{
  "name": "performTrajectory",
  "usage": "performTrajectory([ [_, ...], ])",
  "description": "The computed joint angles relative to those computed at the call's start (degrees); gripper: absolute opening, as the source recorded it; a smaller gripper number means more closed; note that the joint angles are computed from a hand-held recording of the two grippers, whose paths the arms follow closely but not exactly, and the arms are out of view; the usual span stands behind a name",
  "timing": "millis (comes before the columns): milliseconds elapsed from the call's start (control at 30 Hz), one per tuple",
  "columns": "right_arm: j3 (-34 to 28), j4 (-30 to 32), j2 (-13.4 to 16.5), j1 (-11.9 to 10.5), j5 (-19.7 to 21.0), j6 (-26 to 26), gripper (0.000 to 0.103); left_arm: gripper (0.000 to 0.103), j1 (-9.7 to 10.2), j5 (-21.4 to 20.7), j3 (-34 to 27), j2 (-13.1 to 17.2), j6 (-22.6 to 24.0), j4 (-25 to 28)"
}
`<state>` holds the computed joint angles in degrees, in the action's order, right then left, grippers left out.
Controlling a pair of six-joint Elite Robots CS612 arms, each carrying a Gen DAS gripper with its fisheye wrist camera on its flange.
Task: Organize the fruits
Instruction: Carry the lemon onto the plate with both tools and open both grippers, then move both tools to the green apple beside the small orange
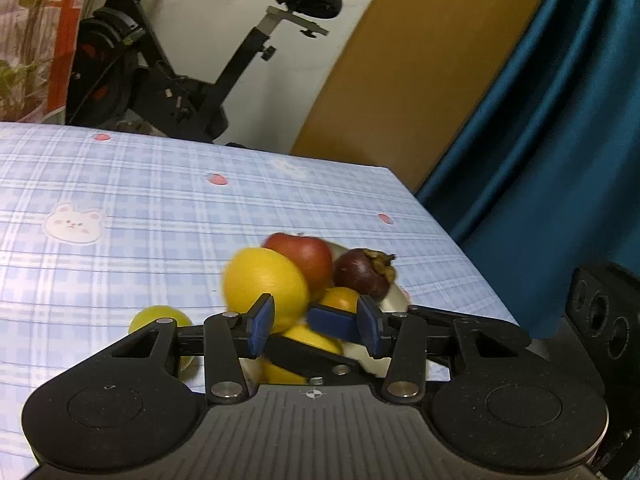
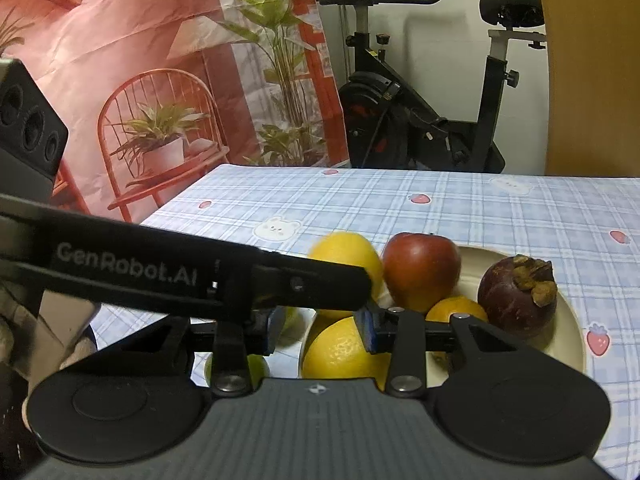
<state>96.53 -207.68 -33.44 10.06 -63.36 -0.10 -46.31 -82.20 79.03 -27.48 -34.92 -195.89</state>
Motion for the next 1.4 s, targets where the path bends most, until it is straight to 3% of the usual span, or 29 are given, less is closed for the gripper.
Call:
performTrajectory([
  [367,0.4,0.1,-0.2,-0.4,-0.7,1.5,0.040,0.047,1.11,5.2,3.1,-1.3,-5.2,-3.6],
  [767,1.0,-1.5,-0.7,-0.4,-0.8,1.9,0.040,0.048,1.01,11.4,7.4,-4.4,-3.4,-1.4],
  [1400,2.2,0.9,-1.0,0.4,4.4,-2.2,0.040,0.049,-0.59,9.8,12.9,-6.9,-0.4,0.5],
])
